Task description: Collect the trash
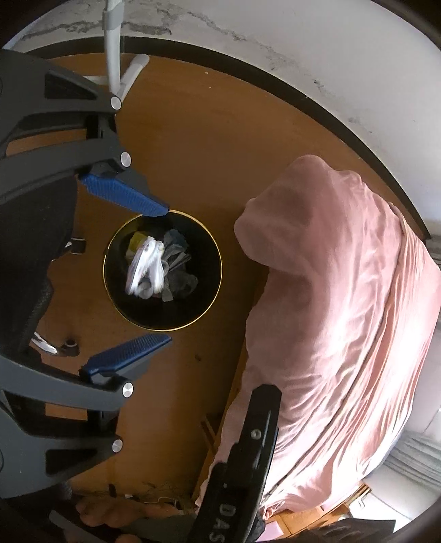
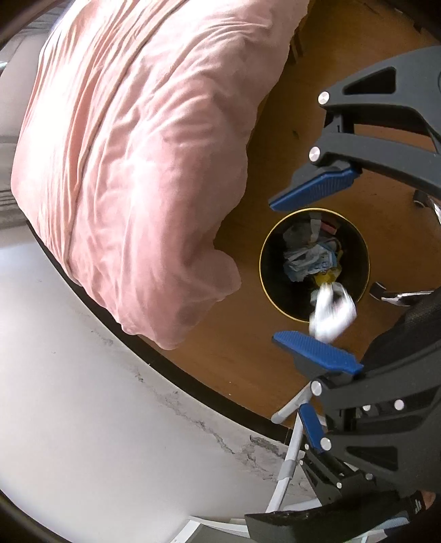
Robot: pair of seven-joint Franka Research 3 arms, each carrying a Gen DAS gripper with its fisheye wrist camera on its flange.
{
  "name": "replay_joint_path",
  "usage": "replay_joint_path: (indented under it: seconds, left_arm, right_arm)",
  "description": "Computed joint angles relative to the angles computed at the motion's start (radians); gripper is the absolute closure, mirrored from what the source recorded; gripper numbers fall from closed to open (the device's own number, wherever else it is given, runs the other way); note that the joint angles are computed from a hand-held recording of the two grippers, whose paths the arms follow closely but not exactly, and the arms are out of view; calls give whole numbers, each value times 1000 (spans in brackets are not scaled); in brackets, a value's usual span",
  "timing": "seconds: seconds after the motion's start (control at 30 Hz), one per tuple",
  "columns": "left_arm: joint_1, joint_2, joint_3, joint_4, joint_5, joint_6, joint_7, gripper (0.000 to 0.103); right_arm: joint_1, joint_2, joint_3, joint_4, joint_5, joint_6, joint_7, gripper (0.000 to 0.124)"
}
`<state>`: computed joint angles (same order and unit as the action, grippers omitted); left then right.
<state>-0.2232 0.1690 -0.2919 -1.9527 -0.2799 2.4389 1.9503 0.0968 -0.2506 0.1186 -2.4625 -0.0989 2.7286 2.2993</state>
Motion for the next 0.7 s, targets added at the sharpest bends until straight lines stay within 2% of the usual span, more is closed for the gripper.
replay_joint_path:
  seconds: [0.17, 0.23, 0.33, 0.53, 0.63, 0.7]
  left_arm:
    - [23, -105, 17, -62, -69, 27, 54, 24]
    - [27, -166, 40, -95, -97, 41, 74, 16]
    - [31, -274, 95, -153, -126, 71, 101, 12]
    - [86, -488, 228, -265, -90, 124, 23, 8]
    - [167, -586, 268, -325, 26, 156, -90, 7]
    - [246, -652, 283, -372, 125, 183, -182, 7]
  right_arm:
    - [-16, 0, 37, 31, -84, -18, 54, 53]
    - [-11, 2, 50, 59, -122, -20, 71, 48]
    - [14, 24, 68, 131, -171, -20, 64, 43]
    - [143, 169, 87, 393, -207, -4, -47, 37]
    - [227, 289, 95, 574, -199, -4, -141, 34]
    - [286, 386, 108, 715, -201, -22, -207, 34]
